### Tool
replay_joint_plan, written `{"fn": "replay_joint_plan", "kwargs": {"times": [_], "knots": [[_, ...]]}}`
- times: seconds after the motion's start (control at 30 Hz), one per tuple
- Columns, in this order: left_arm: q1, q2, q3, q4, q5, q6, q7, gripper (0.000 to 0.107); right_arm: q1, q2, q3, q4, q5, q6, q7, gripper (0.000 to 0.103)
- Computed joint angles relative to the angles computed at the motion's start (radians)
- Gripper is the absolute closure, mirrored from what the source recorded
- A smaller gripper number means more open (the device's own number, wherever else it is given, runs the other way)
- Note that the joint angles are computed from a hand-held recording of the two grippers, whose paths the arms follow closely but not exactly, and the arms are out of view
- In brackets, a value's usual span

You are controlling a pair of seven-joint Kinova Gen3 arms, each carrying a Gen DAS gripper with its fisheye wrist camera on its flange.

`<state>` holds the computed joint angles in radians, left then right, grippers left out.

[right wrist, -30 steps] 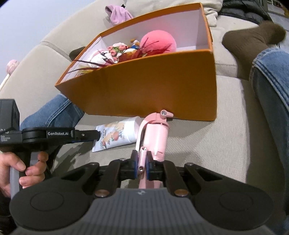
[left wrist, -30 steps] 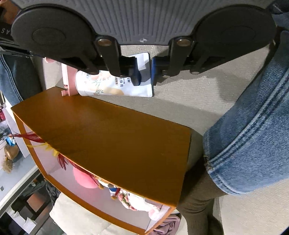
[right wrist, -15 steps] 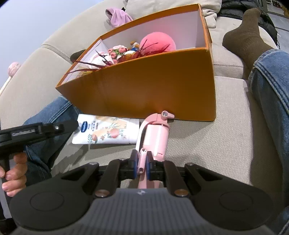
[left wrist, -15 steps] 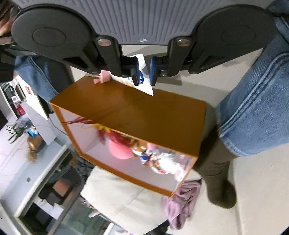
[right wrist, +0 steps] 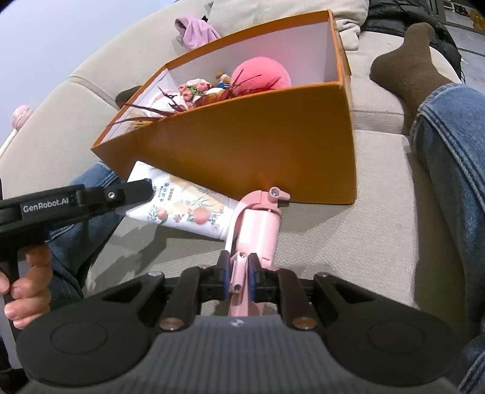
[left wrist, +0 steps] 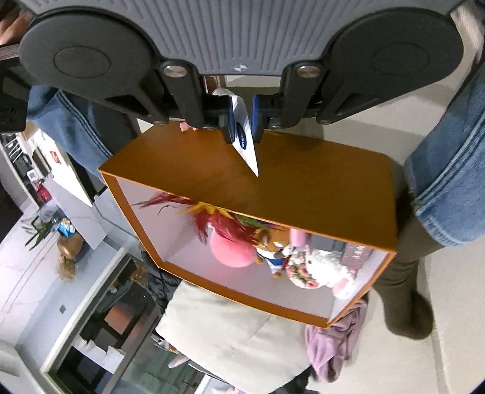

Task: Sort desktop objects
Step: 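Carry the lotion tube with left gripper while right gripper carries the selfie stick to the box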

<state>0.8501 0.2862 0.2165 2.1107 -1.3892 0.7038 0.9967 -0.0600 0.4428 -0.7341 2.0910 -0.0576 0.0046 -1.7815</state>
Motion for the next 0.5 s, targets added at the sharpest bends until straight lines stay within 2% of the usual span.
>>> {"fn": "replay_joint_plan", "kwargs": {"times": [0.07,0.17,0.2,0.37,0.5], "knots": [[0.010,0.013,0.001,-0.013,0.002,0.024,-0.015,0.095,-0.003,-0.002,0.004,0.003,-0.004,-0.003,-0.006,0.087],[0.006,0.010,-0.002,-0.005,-0.017,0.007,0.001,0.095,0.001,-0.007,0.003,0.010,-0.010,-0.007,-0.021,0.087],[0.005,0.011,-0.001,-0.005,-0.017,0.007,0.000,0.095,0.004,-0.008,0.001,0.015,-0.013,-0.012,-0.029,0.091],[0.014,-0.002,0.010,-0.003,-0.016,0.014,-0.019,0.099,0.073,0.000,-0.078,0.023,-0.020,-0.015,-0.081,0.096],[0.027,-0.025,0.024,0.001,-0.006,0.038,-0.049,0.100,-0.015,-0.078,0.014,0.040,-0.039,-0.009,-0.127,0.097]]}}
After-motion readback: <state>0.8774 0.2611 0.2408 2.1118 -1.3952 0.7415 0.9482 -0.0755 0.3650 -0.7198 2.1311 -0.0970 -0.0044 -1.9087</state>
